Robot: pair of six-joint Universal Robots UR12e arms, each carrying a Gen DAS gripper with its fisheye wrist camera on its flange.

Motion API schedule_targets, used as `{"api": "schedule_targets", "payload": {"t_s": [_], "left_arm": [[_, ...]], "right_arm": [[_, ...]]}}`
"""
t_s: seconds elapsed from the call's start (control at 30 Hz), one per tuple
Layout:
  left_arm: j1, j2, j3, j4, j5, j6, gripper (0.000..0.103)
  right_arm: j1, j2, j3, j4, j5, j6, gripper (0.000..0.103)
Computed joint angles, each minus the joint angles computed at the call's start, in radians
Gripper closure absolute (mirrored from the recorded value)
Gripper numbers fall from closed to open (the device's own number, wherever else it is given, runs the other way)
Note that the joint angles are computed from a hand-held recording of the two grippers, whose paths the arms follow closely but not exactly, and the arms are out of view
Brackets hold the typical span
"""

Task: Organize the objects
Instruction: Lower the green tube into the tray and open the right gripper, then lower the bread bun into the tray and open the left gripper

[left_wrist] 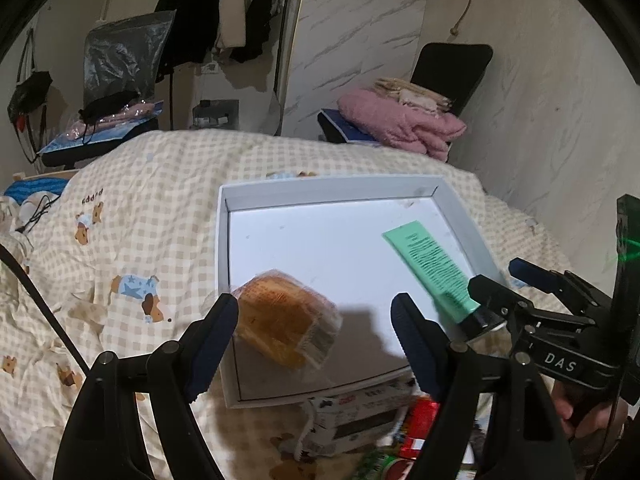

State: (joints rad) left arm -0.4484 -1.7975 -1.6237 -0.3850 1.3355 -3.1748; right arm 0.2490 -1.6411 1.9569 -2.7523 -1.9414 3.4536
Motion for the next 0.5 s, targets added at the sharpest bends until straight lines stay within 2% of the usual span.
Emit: {"api": "schedule_targets", "payload": {"t_s": [0.1, 0.17, 0.23, 0.4, 0.5], "left_arm": [[-0.003, 0.023, -0.016, 0.054, 0.018, -0.02, 0.021], [-0.016, 0.045, -0.04, 0.15, 0.099, -0.056, 0.021], [-0.024, 0.061, -0.048, 0.197, 0.156, -0.065, 0.021], [-0.003, 0.11, -0.069, 0.234, 0.099, -0.095, 0.02], [0.002, 0.133, -0.086, 0.255, 0.097, -0.12, 0.018]], "right_arm": [[-0.006, -0.021, 0.002, -0.022, 0.051, 0.001, 0.024], [-0.016, -0.041, 0.006, -0.043, 0.108, 0.018, 0.024], [-0.024, -0.059, 0.009, -0.059, 0.156, 0.034, 0.024], [-0.024, -0.102, 0.008, -0.075, 0.203, 0.051, 0.024], [-0.022, -0.126, 0.003, -0.079, 0.226, 0.05, 0.023]]}}
